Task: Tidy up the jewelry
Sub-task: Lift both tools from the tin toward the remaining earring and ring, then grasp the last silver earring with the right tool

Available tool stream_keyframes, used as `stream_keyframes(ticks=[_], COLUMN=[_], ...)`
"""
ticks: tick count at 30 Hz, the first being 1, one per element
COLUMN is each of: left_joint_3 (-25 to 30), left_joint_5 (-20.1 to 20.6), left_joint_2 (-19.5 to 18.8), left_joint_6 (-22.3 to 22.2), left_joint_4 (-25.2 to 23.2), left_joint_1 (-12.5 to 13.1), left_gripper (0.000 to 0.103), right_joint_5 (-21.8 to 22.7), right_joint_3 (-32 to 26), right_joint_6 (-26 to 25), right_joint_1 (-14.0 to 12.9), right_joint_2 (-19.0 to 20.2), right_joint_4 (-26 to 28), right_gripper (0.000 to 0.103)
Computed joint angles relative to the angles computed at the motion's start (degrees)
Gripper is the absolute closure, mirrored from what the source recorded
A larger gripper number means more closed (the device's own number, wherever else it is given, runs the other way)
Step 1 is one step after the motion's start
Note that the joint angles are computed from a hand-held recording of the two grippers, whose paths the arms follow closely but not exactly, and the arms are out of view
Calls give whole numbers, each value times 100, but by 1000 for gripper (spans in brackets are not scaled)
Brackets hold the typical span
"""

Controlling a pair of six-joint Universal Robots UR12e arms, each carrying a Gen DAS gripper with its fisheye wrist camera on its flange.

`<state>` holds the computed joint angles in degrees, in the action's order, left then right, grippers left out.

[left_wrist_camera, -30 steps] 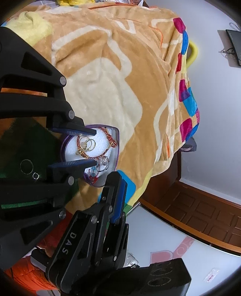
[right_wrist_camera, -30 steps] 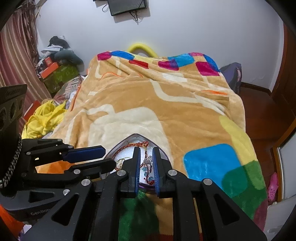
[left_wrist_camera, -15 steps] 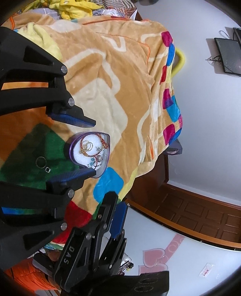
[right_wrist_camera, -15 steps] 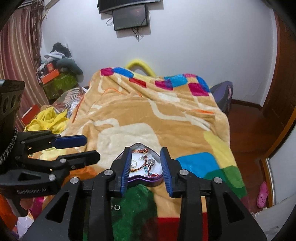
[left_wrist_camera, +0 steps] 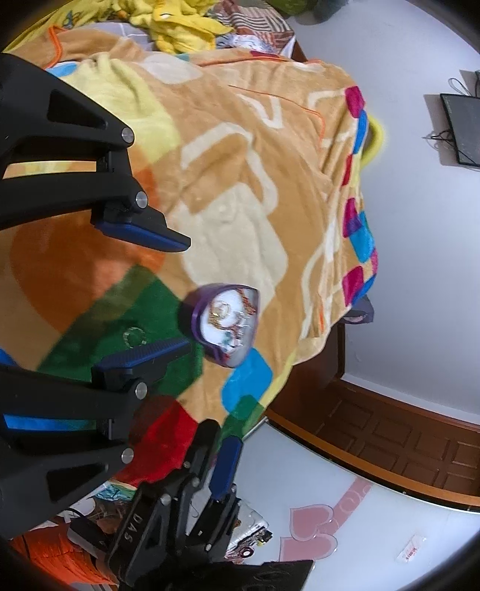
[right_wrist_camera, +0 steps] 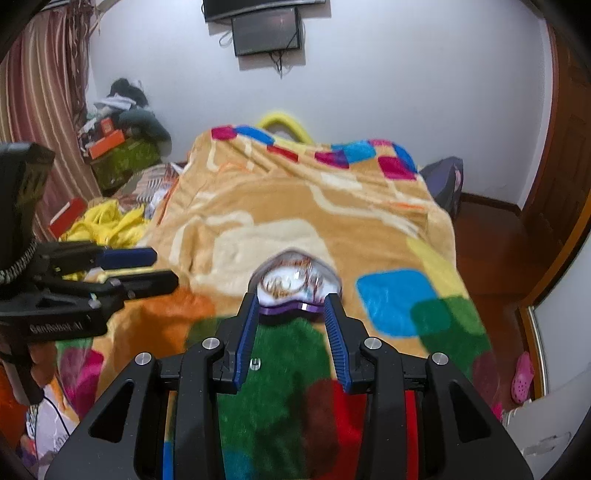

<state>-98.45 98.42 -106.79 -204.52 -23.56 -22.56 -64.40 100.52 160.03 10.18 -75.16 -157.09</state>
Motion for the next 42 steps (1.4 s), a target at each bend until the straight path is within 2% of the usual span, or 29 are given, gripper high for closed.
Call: stream_keyframes(ticks=[7,13,15,17,23,29,35,39,42], left_joint_3=[-146,-213,-221,-219,-171,-41,176,287,340], left_joint_5=[-107,-212,-234,-235,-409,-728,-852,-742,-607], left_joint_2=[15,-18,-32,-51,-139,-286,-488,-591,-630], left_joint_6=[-82,-171,-156,-125,-30,30,101,115,149], left_joint_4=[-196,-274,-279,-282,-276,-303,-522,-576,-635], left_joint_1=[-27,-12,-13,-22,-33,-26,-41,-87,-117], left_gripper=[55,55,55,55,55,55,60,62,70], right_joint_5=[-221,-409,-397,-360,-247,-41,31,12,30], right_joint_3=[98,106,114,91,128,141,196,250,262], right_joint_6=[-289,-575,-610,-698,-744,-649,-451,-318,-223], right_joint_1=[106,203,223,240,234,165,44,-50,-99], right_joint_2=[64,160,187,217,260,257,200,146,129], right_joint_4=[544,797,780,881,738,702,521,362,289], right_gripper=[70,70,72,80,93,94,94,94,94])
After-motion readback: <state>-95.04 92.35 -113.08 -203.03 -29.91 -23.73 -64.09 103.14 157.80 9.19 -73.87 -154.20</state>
